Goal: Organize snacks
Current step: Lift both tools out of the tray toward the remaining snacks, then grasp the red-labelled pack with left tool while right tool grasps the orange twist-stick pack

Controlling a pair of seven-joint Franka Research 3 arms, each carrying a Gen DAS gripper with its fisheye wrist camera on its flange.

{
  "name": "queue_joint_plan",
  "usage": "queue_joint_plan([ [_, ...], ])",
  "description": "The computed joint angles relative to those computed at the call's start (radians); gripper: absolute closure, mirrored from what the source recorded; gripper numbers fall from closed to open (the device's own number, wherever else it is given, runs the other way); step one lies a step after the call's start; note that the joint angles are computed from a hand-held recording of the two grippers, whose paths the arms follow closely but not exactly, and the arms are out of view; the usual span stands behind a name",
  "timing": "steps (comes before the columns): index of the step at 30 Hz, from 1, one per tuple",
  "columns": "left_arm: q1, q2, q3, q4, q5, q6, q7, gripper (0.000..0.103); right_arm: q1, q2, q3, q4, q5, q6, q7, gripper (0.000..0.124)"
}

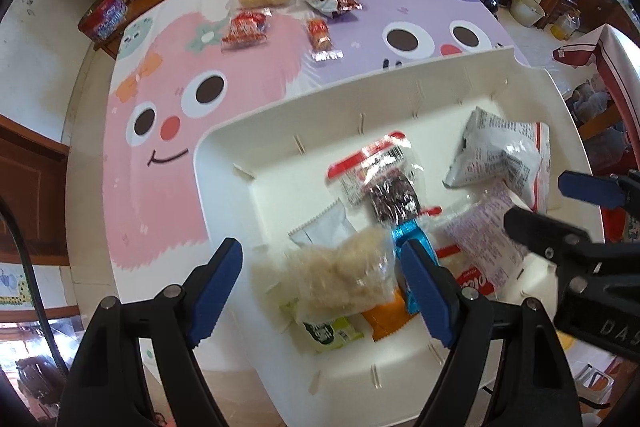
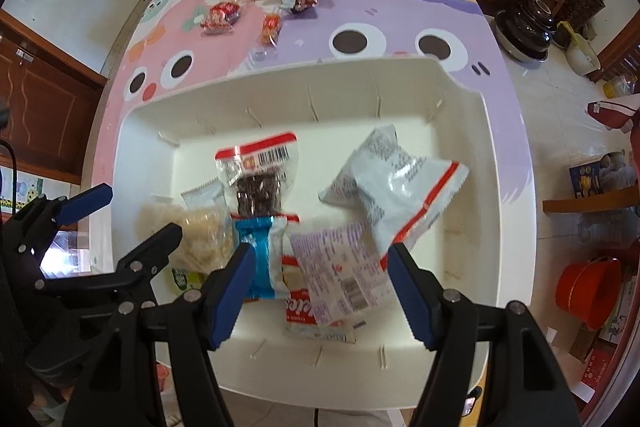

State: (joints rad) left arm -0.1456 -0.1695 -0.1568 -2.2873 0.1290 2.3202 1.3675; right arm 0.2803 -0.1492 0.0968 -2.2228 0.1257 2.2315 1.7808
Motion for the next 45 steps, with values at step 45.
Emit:
queue_joint_plan([
  [45, 0.184, 0.852, 0.027, 1.006, -0.017, -0.168, -0.002, 0.022, 0.078, 0.918, -0.062, 1.061, -0.004, -0.182, -0.146, 0.087],
])
